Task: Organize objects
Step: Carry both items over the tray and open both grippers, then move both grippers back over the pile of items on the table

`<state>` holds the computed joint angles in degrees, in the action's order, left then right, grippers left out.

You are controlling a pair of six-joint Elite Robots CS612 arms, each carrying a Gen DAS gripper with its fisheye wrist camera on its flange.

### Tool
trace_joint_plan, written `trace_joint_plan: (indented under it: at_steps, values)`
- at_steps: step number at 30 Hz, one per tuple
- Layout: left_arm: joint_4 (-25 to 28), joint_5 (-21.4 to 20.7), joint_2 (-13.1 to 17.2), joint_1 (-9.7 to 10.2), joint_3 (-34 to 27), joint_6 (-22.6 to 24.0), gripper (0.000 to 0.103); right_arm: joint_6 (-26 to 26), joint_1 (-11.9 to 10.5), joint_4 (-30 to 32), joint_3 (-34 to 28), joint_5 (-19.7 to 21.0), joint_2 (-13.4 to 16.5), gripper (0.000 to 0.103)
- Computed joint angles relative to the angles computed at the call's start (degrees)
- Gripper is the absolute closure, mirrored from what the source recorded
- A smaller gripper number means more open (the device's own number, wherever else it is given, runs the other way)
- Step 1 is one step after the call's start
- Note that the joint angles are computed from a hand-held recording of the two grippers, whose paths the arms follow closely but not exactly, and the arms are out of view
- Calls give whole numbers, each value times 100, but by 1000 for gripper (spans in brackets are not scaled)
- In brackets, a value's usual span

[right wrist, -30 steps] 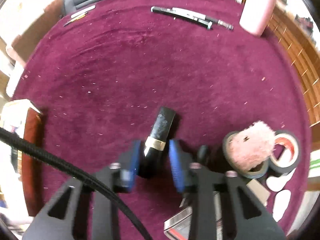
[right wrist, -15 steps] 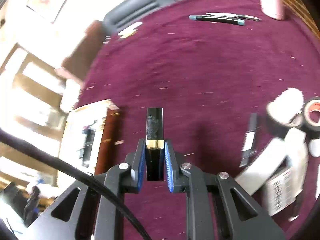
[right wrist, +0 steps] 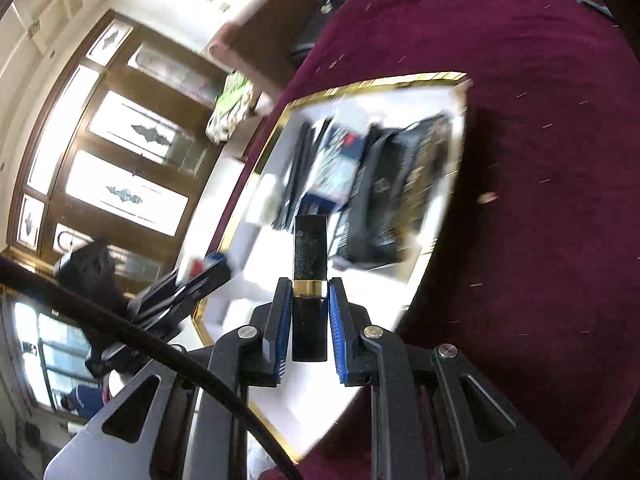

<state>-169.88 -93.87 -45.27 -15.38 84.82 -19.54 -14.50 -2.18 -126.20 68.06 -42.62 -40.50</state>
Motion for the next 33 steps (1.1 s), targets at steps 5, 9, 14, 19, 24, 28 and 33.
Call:
trace_joint_plan:
  at_steps: [5, 9, 14, 19, 24, 28, 33]
  values:
    - [410, -115, 169, 52, -344, 40, 78, -292, 178, 319, -137, -249, 52, 87]
    - [595, 166, 212, -24, -451, 215, 77, -481, 294, 362, -162, -542, 80, 86]
    - [791, 311, 267, -41, -551, 65, 75, -466, 413, 249, -187, -848, 161, 85]
    - [1012, 361, 281, -41, -597, 62, 74, -512, 413, -124, 41, -941, 27, 78]
    - [1044, 463, 205, -53, -521, -6, 72, -397, 305, -572, 327, -751, -123, 76]
    - [541, 659, 26, -102, -233, -113, 71, -168, 131, -1099, 659, -538, -270, 68]
    - [11, 692, -173, -209, 55, -154, 60, 354, -24, -1729, 916, -288, -322, 64]
